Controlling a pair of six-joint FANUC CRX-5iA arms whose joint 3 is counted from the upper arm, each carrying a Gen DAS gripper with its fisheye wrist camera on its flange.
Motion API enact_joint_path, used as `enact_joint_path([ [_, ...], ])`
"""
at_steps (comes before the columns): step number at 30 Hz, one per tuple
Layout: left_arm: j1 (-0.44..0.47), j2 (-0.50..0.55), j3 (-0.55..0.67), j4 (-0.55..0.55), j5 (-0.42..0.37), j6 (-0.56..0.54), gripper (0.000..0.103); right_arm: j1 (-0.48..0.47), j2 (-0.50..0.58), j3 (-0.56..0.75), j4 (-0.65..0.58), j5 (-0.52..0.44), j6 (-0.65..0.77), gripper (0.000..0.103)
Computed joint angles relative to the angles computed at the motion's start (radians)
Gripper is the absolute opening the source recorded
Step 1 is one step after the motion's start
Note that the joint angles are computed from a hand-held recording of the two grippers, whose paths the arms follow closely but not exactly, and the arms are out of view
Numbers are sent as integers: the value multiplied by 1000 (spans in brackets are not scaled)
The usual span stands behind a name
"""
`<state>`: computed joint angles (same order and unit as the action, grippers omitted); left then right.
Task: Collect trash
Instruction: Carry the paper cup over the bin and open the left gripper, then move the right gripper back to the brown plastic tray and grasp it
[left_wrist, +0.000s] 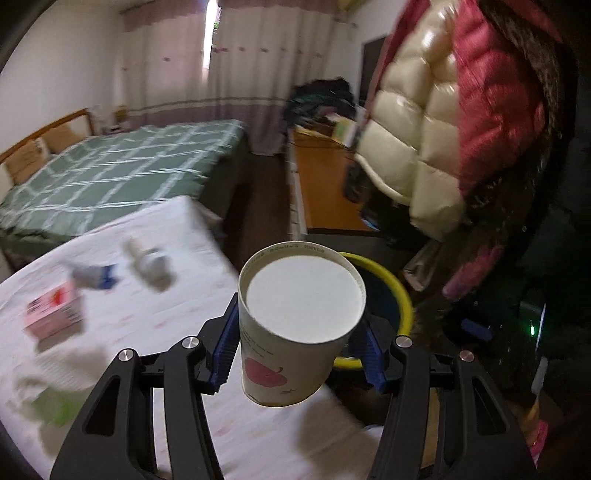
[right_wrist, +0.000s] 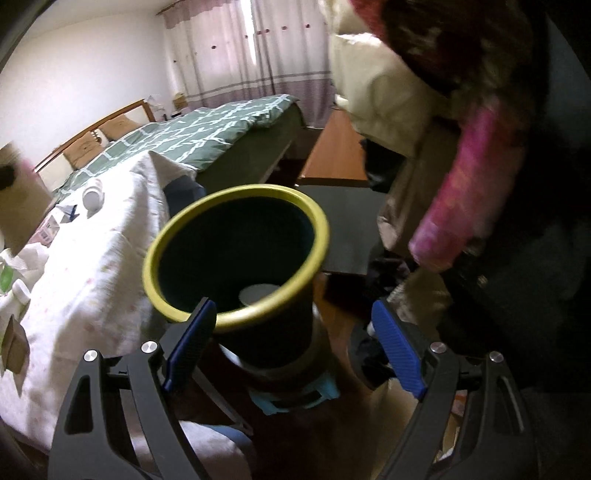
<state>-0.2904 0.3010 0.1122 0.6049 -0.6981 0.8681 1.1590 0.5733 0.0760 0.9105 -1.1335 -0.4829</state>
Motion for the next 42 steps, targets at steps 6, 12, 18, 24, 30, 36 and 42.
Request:
enact_joint_path([
  [6, -81, 166, 213, -92, -84, 117, 56, 12, -38, -73, -2, 14, -64, 82],
  [12, -134, 304, 387, -188, -129, 218, 56, 14, -49, -98, 0, 28, -77, 82],
  [18, -158, 393, 512, -273, -168, 313, 75, 17, -57, -111, -4, 34, -82, 82],
  [24, -143, 313, 411, -217, -90, 264, 83, 18, -50, -93, -12, 35, -67, 82],
  [30, -80, 95, 131, -77, 44, 118, 93, 16, -28, -58, -8, 50, -40, 82],
  [36, 21, -102, -97, -2, 110, 45, 95, 15, 6, 4, -10, 56, 17, 82],
  [42, 173, -291, -291, 16, 146, 26, 97, 16, 54, 97, -5, 60, 95, 82],
])
